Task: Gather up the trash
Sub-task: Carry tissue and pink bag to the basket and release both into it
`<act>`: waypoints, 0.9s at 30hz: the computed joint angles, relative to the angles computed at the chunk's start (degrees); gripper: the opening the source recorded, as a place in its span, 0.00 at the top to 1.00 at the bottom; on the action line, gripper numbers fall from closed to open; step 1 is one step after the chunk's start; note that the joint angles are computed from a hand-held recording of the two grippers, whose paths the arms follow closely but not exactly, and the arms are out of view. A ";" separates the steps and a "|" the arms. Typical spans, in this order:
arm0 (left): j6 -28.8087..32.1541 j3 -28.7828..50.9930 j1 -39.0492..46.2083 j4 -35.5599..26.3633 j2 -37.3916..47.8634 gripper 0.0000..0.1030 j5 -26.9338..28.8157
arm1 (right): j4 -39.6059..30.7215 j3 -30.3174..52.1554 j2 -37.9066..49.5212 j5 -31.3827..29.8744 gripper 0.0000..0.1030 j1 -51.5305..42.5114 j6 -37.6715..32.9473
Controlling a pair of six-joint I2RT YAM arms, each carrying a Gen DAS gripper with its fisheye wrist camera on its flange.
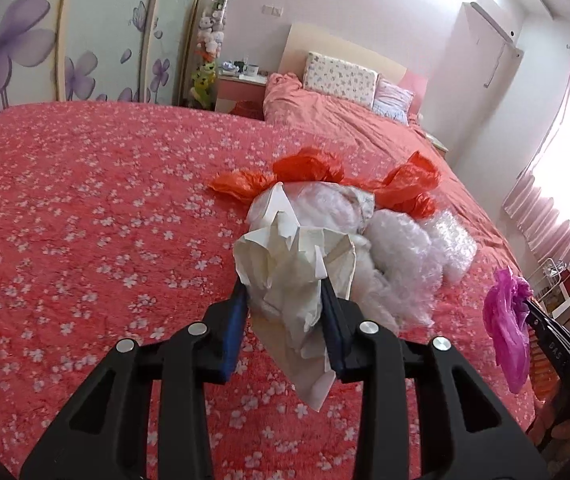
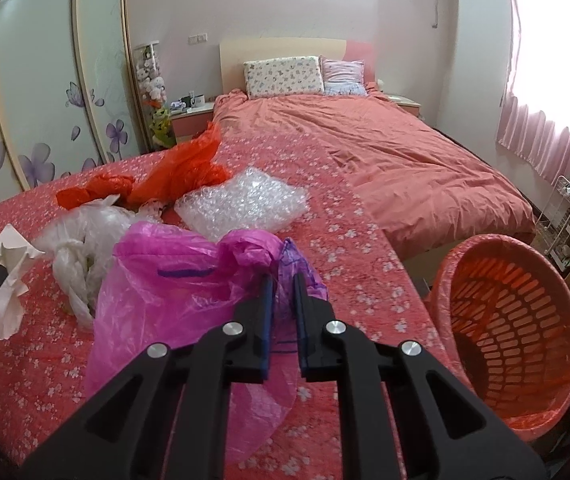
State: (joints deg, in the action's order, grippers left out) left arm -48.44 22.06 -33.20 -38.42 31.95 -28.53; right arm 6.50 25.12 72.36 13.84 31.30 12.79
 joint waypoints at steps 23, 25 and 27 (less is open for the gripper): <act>-3.34 14.49 -20.56 9.37 22.98 0.66 -9.36 | -11.47 -4.64 -23.42 -9.64 0.89 -20.94 -8.20; -1.84 15.70 -21.15 12.77 26.62 0.66 -8.58 | -11.79 -4.90 -24.23 -11.88 0.89 -24.79 -9.63; -0.45 17.09 -21.60 15.81 30.10 0.66 -7.59 | -11.90 -4.96 -24.51 -15.00 0.89 -29.96 -11.44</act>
